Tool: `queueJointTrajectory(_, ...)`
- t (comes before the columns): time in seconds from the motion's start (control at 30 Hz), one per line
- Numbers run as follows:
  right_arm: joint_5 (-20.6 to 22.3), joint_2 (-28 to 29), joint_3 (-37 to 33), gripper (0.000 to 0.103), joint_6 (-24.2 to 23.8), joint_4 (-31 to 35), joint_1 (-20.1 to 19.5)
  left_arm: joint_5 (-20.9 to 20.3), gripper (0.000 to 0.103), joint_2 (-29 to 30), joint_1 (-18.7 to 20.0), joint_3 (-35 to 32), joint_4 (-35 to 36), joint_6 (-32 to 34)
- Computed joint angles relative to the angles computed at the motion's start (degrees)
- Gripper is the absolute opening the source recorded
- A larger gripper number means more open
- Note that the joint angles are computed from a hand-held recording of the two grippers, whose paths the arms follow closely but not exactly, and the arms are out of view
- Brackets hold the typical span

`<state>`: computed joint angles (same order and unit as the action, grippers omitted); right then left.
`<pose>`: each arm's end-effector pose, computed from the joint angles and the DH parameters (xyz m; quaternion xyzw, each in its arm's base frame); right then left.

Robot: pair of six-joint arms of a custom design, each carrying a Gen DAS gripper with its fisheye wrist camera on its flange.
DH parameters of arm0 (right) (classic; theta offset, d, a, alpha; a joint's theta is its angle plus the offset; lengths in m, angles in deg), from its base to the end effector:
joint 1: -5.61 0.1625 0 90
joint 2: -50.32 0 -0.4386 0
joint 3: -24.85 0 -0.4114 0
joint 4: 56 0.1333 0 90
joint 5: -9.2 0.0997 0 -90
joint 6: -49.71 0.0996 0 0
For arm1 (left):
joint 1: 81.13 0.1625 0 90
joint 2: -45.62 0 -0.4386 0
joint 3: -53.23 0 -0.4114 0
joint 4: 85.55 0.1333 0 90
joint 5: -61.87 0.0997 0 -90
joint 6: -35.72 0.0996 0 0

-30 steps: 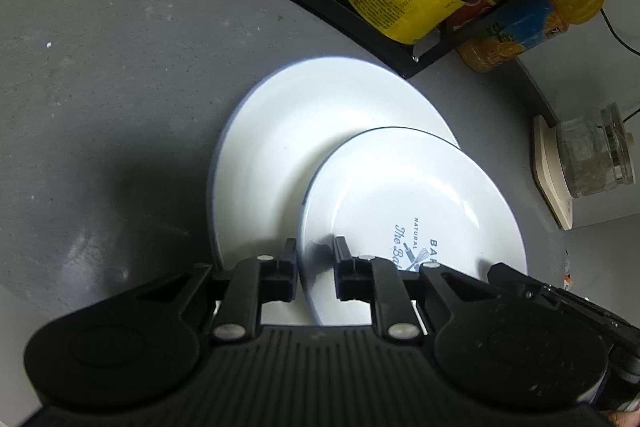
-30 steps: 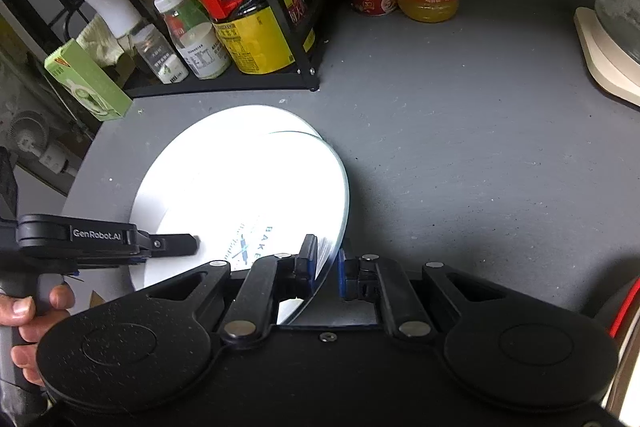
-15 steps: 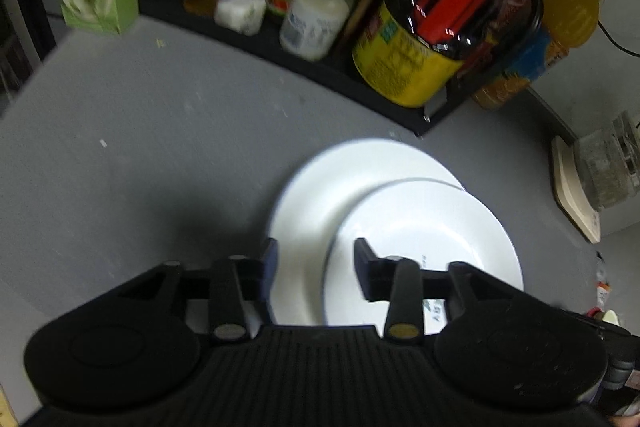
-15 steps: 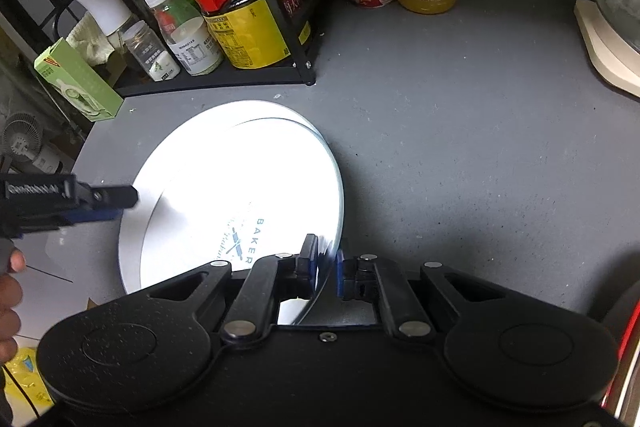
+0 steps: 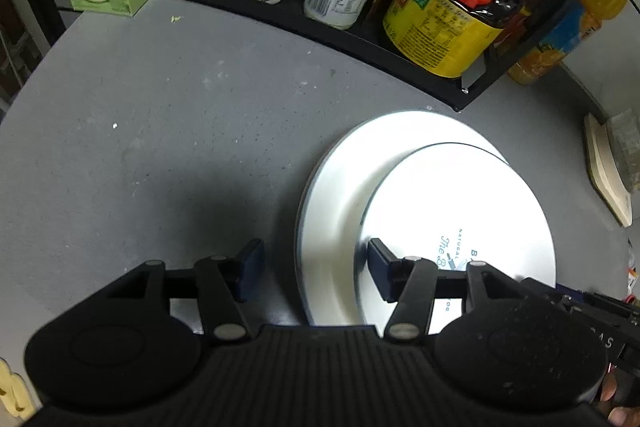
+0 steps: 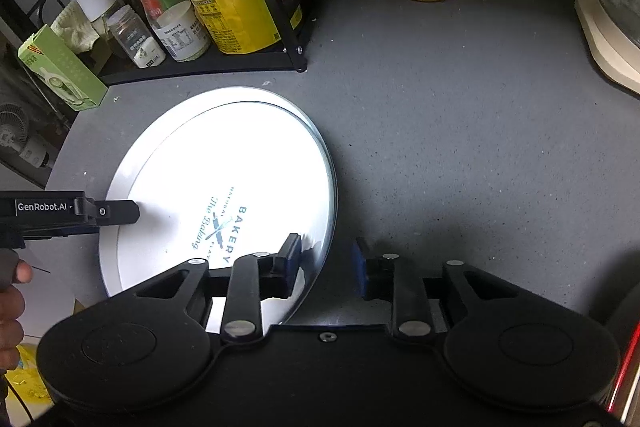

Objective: Organize plates and bowls
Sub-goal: 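Carry the 'BAKERY' plate with both tools and lower it onto the plate stack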

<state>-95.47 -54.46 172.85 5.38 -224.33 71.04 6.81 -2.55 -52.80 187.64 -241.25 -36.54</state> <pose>-0.0368 -0.3404 0.2834 0.1243 -0.9382 0.1778 0.2696 -0.2479 -0.3499 -0.0326 -0.0333 0.9395 -0.2053 0.2721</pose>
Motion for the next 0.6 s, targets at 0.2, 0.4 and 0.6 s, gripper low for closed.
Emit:
queueJointTrajectory(0.2,-1.3,2.3,-0.1,0.035,0.9,-1.1,0.5,1.5,0.058,0.1,-0.1,1.0,-1.0,0.6)
queueJointTrajectory(0.4,-2.2,4.0,-0.2,0.039,1.4,-2.8,1.5,2.2,0.063,-0.6,0.3,1.4,-0.8,0.5)
queueJointTrajectory(0.6,-2.8,4.4,0.1,0.041,2.1,-3.9,2.0,2.3,0.063,-1.0,0.4,0.9,1.1,0.6)
